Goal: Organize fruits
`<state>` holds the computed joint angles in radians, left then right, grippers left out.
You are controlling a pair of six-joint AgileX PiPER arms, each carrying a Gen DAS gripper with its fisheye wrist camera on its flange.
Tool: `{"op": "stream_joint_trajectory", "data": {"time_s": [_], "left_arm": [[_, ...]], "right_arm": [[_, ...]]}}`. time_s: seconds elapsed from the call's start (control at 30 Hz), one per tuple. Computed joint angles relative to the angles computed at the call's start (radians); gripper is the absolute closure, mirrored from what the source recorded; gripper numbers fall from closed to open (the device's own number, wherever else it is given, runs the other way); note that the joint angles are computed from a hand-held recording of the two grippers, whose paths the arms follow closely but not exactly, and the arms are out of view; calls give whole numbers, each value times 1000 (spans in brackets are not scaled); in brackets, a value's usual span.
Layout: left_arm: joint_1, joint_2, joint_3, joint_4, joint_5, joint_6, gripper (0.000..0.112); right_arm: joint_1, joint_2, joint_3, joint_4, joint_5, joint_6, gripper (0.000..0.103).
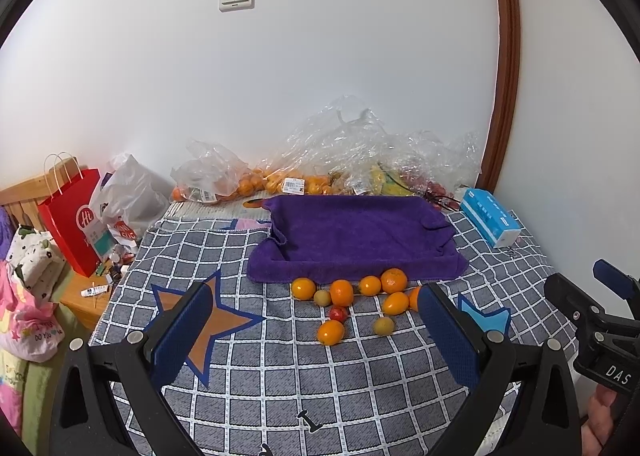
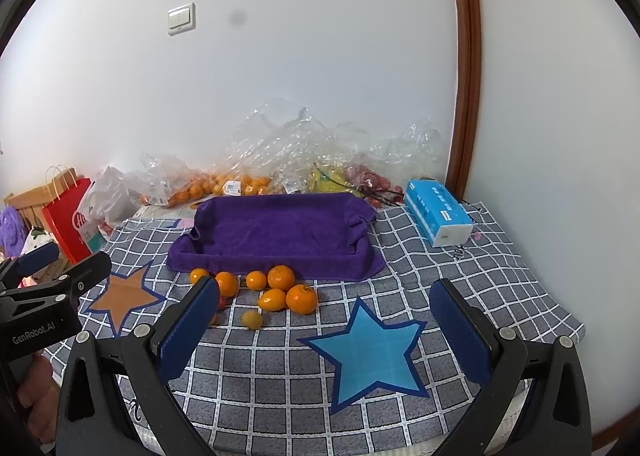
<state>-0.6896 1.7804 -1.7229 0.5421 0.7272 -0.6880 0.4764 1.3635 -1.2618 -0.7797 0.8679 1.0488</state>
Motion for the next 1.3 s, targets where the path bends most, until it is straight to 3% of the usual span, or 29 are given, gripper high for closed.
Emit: {"op": "stream_joint_trajectory", "data": {"time_s": [0.47, 0.53, 0.63, 0.8, 0.87, 0.93, 1.1, 1.17, 1.3], "left_arm": [[70, 67, -91, -116, 5, 111, 10], [88, 91, -114, -143, 6, 138, 10], [119, 141, -161, -209, 18, 199, 10], [157, 231, -220, -236, 38, 227, 10], [173, 261, -238, -251, 41, 230, 10], [196, 295, -261, -282, 42, 241, 10], [221, 403, -368, -287, 98, 260, 12], [232, 457, -440, -321, 146, 296, 14], [248, 550, -555, -353, 200, 344, 19]], "right_arm": [[-28, 79, -64, -3, -18, -34, 0], [-48, 87, -53, 11, -67, -55, 0], [-121, 99, -16, 103, -214, -128, 0], [-165, 190, -26, 103, -262, -100, 0], [-197, 223, -20, 165, -322, -152, 0], [-211, 276, -50, 209, -324, -196, 0], [-226, 404, -103, 221, -336, -207, 11], [-239, 451, -120, 248, -353, -236, 22], [-267, 515, -155, 304, -356, -287, 27]]}}
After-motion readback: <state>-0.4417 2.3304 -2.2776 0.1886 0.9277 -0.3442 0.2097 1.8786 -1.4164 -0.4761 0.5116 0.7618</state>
